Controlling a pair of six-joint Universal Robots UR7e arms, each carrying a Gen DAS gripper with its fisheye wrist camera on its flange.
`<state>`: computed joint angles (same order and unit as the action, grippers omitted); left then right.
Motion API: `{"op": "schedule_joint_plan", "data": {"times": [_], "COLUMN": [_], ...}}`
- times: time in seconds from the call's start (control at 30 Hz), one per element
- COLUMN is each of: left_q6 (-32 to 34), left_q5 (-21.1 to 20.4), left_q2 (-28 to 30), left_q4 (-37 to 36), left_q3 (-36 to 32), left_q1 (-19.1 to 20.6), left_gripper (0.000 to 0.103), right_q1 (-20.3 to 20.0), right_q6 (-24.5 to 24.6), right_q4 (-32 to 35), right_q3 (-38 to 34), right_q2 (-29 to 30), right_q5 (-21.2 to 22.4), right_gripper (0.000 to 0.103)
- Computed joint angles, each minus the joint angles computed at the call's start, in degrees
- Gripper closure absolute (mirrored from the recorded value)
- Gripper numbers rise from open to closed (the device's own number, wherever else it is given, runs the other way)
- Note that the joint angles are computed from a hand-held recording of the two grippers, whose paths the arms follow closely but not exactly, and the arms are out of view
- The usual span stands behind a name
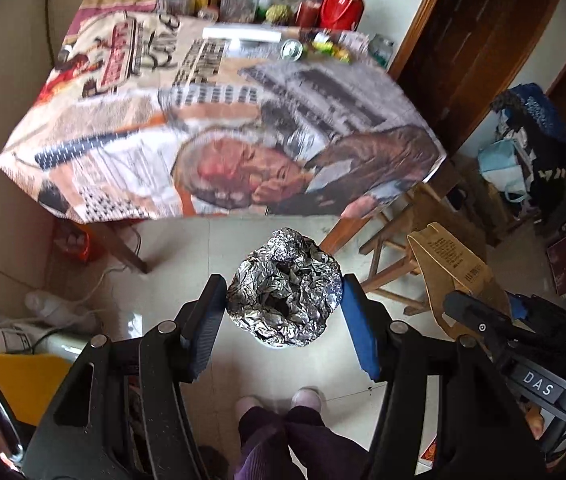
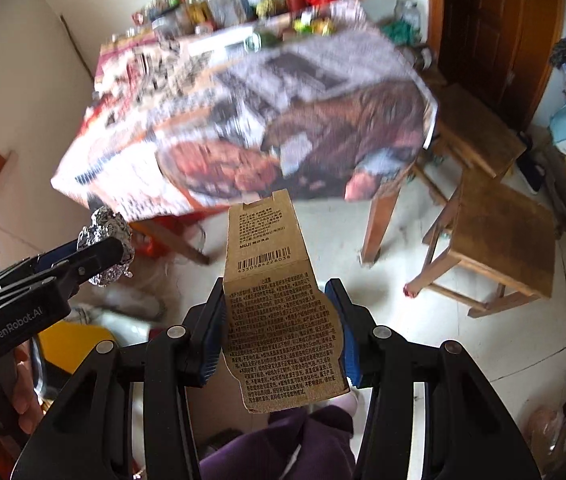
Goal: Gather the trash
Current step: 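Carry the foil ball and brown box down over the white bucket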
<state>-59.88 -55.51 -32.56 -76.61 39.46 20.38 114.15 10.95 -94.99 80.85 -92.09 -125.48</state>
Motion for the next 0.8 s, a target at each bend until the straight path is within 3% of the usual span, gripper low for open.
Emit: {"op": "schedule_joint_plan", "data": {"times": [0.33,0.53,0.8], "left_q6": [-2.0,-1.2,-0.7], "left_q5": [-5.8,-9.6,-9.1], "left_q2": [-0.5,-0.5,1.2], "left_q4": [-11.2,-22.8,-33.2], "left_q3": [16.2,26.3,36.1], "left_q1": [4.2,8.1,12.7], "left_gripper": [0.046,0.046,0.046], "right_q1": [-11.7,-20.1,-28.0], "right_q6": [-7.6,-11.9,-20.5], "right_q4": [-1.7,-9.9,-24.0], "right_q3": [9.6,17.7,25.0], "right_q2": [-2.3,-2.8,1.0], "right_q5": [3.5,3.6,5.7], "right_gripper": [0.059,0.059,0.059]}}
